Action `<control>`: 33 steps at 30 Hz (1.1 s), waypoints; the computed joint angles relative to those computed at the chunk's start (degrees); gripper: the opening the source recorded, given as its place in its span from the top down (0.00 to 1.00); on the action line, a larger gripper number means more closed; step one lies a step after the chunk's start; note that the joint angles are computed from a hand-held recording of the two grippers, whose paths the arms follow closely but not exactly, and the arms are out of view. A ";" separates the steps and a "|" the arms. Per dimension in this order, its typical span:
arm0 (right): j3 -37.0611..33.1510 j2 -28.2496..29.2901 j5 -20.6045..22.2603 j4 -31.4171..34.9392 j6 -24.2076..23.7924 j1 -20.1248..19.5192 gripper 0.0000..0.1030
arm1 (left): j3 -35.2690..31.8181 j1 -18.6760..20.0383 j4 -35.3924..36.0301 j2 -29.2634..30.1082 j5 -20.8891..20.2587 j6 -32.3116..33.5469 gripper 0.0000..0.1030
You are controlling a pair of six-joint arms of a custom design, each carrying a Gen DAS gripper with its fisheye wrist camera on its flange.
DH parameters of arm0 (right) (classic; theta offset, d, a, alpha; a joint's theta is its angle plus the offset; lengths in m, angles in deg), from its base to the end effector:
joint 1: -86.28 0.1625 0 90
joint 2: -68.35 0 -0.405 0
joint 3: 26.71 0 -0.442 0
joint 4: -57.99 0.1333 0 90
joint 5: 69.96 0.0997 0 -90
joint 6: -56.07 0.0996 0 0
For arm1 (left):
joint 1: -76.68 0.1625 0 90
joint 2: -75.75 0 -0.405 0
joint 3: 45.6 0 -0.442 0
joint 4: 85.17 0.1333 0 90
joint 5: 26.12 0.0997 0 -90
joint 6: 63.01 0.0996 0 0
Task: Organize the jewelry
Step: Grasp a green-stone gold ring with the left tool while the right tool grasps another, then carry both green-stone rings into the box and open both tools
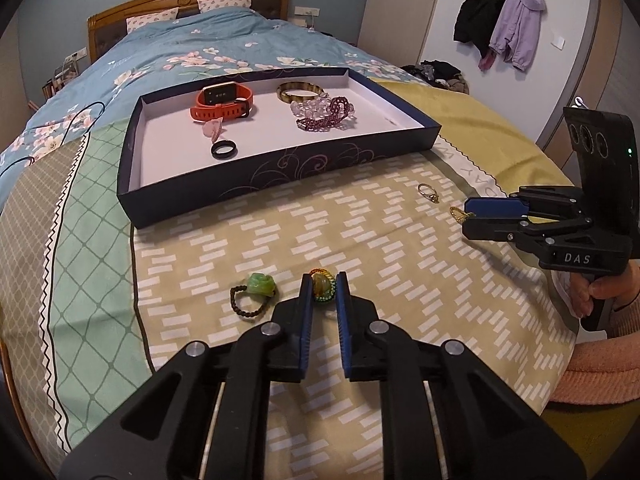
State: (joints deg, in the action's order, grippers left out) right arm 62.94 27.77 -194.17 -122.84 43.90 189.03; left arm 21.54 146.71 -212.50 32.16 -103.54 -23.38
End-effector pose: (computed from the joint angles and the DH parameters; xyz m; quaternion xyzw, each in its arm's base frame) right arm 0.2357 -0.6914 0.0970 0.0903 -0.8946 0.3420 0.2731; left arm -0.1339 -0.8222 0.1945 0.4790 0.8628 -0.0989 0.1275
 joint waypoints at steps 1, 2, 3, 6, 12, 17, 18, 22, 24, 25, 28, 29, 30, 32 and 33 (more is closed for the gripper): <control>-0.08 0.15 -0.29 -0.05 -0.28 0.10 0.72 | 0.01 0.00 -0.09 0.01 0.05 -0.03 0.88; -0.32 0.37 -0.77 -0.02 -0.58 0.21 0.72 | 0.00 0.00 -0.04 0.02 0.02 -0.08 0.88; -0.36 0.50 -1.15 -0.13 -0.74 0.28 0.73 | -0.06 0.01 -0.10 0.08 0.02 -0.20 0.88; -0.65 0.93 -2.40 -0.53 -0.97 0.49 0.81 | 0.05 0.02 -0.25 0.02 0.02 -0.10 0.89; -0.85 1.08 -3.21 -1.00 -0.52 0.43 0.92 | 0.07 0.08 -0.36 -0.08 0.06 -0.34 0.89; -0.42 0.63 -1.73 -1.67 -0.59 0.30 0.93 | 0.17 0.03 -0.61 -0.15 0.13 -0.51 0.89; -0.27 0.42 -1.17 -1.88 -0.52 0.24 0.93 | 0.07 0.04 -0.59 -0.12 0.00 -0.54 0.89; 0.09 -0.11 0.80 -2.90 -0.54 0.11 0.93 | 0.20 0.07 -0.62 -0.40 -0.62 -0.82 0.89; -0.08 -0.08 1.28 -3.15 -0.67 0.18 0.93 | 0.28 0.06 -0.75 -0.52 -0.77 -0.85 0.89; -0.19 -0.05 1.54 -3.21 -0.69 0.20 0.93 | 0.21 0.05 -0.72 -0.53 -0.97 -0.90 0.89; -0.61 0.16 2.04 -3.24 -0.85 0.31 0.93 | 0.52 0.03 -1.14 -0.83 -1.24 -0.88 0.89; -0.76 0.24 2.26 -3.25 -0.93 0.34 0.93 | 0.51 -0.01 -1.25 -0.87 -1.39 -0.88 0.89; -0.94 0.26 2.70 -3.15 -1.00 0.35 0.93 | 0.58 0.00 -1.43 -0.95 -1.51 -0.84 0.89; -1.13 0.39 2.76 -3.25 -1.24 0.45 0.93 | 0.63 -0.08 -1.95 -1.07 -1.84 -0.62 0.89; -1.31 0.45 2.92 -3.31 -1.34 0.46 0.93 | 0.60 -0.16 -2.31 -1.12 -1.96 -0.55 0.89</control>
